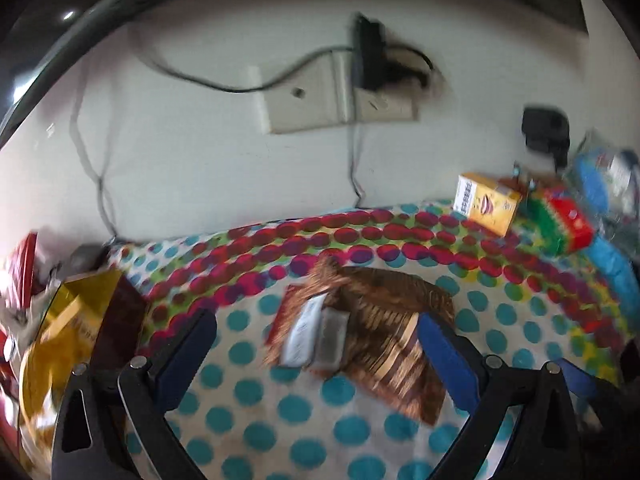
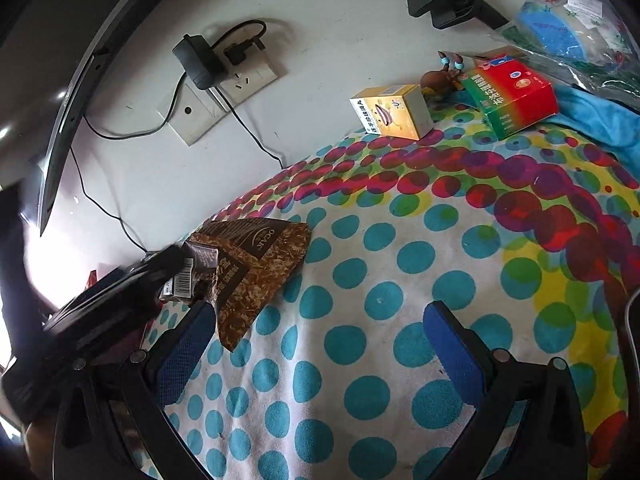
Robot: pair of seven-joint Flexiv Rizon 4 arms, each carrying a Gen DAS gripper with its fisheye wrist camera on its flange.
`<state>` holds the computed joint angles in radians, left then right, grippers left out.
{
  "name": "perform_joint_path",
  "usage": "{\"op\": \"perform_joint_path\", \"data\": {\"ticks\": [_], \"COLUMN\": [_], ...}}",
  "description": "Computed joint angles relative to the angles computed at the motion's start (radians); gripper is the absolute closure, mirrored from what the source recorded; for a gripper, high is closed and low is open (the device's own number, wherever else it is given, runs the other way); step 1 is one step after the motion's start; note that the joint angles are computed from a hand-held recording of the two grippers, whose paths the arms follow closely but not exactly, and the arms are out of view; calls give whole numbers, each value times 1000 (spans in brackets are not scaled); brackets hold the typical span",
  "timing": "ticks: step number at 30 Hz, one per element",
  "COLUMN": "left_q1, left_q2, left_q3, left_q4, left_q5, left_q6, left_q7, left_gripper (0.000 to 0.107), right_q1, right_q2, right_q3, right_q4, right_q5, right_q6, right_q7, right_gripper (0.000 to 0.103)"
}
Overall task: Organize objects
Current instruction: 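Reach the left gripper to the brown snack bag and grasp it, then carry the brown snack bag with the left gripper into the tin box and release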
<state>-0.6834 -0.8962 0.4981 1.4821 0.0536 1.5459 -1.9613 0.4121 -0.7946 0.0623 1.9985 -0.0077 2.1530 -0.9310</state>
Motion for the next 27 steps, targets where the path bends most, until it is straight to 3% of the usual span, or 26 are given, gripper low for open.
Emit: {"op": "perform_joint_path", "data": {"ticks": [6, 10, 12, 14, 18, 22, 24, 27], "left_q1": [168, 265, 267, 257, 255, 289, 266, 260], "left_q2": [-27, -34, -37, -34, -18, 18, 32, 54], "left_q3": [-251, -369, -371, -363, -365, -413, -372, -351], "left_q4": [-74, -79, -92, -103, -93, -33, -13, 30], "left_q5": [-38, -61, -59, -46, -34, -84, -46, -83], "left_q6": [-75, -101, -132, -149, -126, -83, -36, 10], "left_q7": [128, 206, 241, 266, 287, 343, 301, 284], "left_gripper": [4, 4, 5, 13, 24, 40, 40, 41], "right_q1": [-11, -5, -6, -22, -21, -14, 2, 12], "right_q2": [4, 4, 1, -3, -5, -5, -3, -1], "right_q3": [10, 7, 9, 23, 22, 15, 1, -6], "right_q4": [6, 8, 9, 9, 11, 11, 11, 7], "right_q5": [-1, -4, 3, -8, -8, 0, 14, 20], "right_q6": [-1, 7, 17, 27, 39, 38, 34, 19], "right_q7": [12, 6, 9, 18, 23, 27, 21, 15], "right_gripper": [0, 0, 0, 0, 0, 0, 0, 0]}}
